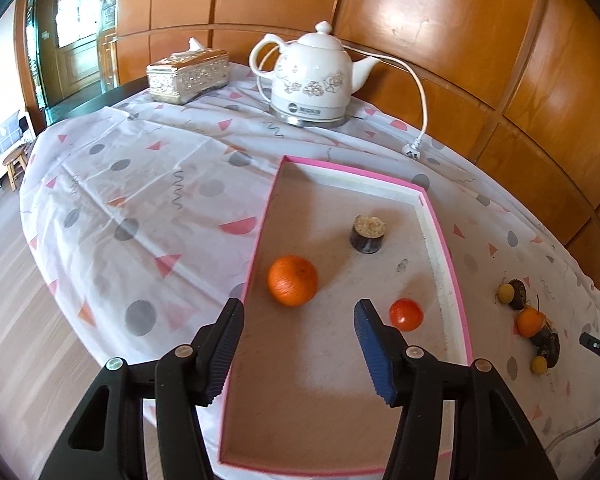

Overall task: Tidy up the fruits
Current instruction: 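Move the right tool to the dark brown round fruit, then close the right tool on the dark brown fruit and lift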

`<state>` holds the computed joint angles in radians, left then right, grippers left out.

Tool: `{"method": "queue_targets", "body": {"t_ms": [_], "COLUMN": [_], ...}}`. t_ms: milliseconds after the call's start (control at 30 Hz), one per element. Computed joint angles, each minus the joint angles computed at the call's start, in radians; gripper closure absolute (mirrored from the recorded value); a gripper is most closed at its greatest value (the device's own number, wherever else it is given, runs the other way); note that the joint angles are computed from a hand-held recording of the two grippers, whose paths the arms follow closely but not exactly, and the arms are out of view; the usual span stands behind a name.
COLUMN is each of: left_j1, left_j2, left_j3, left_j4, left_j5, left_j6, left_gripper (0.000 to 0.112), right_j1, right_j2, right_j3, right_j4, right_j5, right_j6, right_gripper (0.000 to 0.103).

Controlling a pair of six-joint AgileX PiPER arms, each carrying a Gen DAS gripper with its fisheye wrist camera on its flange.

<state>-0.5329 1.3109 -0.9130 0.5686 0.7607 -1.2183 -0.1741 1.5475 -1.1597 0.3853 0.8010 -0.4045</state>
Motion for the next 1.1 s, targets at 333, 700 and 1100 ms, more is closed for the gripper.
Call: {"method": "queue_targets", "body": {"t_ms": [333,700,1100], "left_j1": [-0.024,-0.077,-0.096], "left_j2": [-0.117,-0.156,-0.123], "left_j3": [0.103,0.163,0.167], "left_j4": [0.041,0.088,0.092], "left_j5": [0.064,0.098,0.065], "left_j6": [-0.084,-0.200,-0.219], "left_gripper": [0.051,0.048,0.045], "right_j1": [0.081,0.169,0.216], "right_j2": [-0.018,0.028,0.069], "right_j3": [0.034,0.045,0.048], "right_j4": [0.078,0.063,-0.006], "right_j5": [0.018,0.011,-0.042], "right_j6": [-0.146,-0.137,-0.066], "right_gripper": [0.066,0.065,0.064]}}
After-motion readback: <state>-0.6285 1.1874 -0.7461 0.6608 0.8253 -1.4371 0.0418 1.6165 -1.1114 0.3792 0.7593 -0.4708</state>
